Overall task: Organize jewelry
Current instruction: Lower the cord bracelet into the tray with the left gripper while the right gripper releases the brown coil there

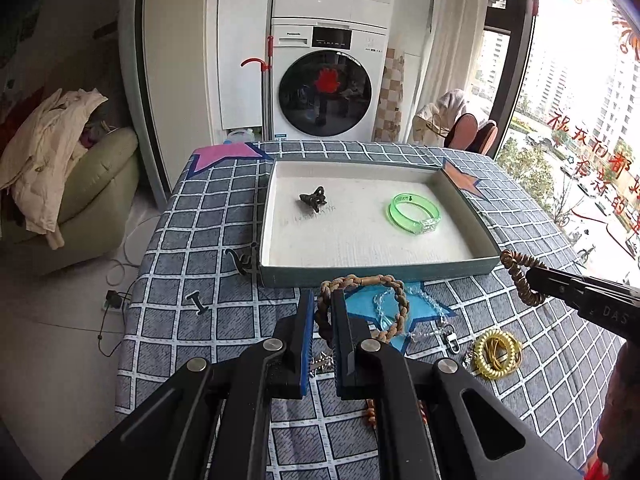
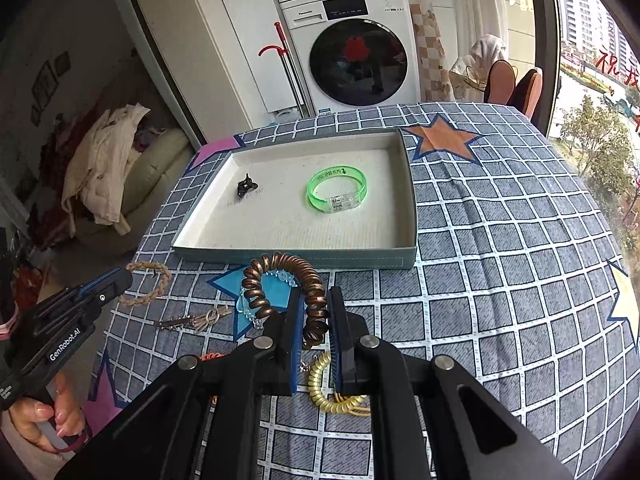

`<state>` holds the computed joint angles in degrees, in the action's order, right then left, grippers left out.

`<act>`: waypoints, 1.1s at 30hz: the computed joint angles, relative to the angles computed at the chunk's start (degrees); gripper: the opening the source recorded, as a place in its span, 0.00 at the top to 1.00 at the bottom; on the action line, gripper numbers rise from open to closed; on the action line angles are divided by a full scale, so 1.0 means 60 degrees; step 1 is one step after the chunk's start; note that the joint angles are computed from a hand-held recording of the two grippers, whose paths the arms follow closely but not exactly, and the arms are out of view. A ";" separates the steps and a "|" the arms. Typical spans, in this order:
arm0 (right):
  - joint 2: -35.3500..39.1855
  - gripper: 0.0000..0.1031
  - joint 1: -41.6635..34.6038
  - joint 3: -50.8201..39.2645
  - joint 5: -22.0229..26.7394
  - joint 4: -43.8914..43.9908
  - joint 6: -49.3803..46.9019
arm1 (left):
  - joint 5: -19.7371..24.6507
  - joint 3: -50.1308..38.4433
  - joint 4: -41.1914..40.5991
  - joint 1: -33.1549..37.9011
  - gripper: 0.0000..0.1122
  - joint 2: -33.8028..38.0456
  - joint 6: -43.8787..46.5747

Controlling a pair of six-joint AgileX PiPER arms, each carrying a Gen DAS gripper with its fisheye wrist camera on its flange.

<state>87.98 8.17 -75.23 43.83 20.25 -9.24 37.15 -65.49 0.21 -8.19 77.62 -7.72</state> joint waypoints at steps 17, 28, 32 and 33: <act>0.2550 0.87 -0.0265 -0.3333 0.1195 -0.0210 0.0233 | 0.1009 -0.3301 -0.0410 0.0482 0.75 0.2511 0.0734; 0.4585 0.87 -0.0082 -0.5688 0.2295 -0.0484 0.0574 | 0.1642 -0.5942 0.0303 0.0313 0.75 0.5019 0.0273; 0.5023 0.87 0.0059 -0.5818 0.2368 -0.0555 0.0565 | 0.1418 -0.5776 0.0649 0.0036 0.75 0.5440 0.0104; 0.5166 0.87 0.0084 -0.5912 0.2398 -0.0584 0.0600 | 0.1357 -0.5746 0.0794 -0.0035 0.75 0.5551 -0.0008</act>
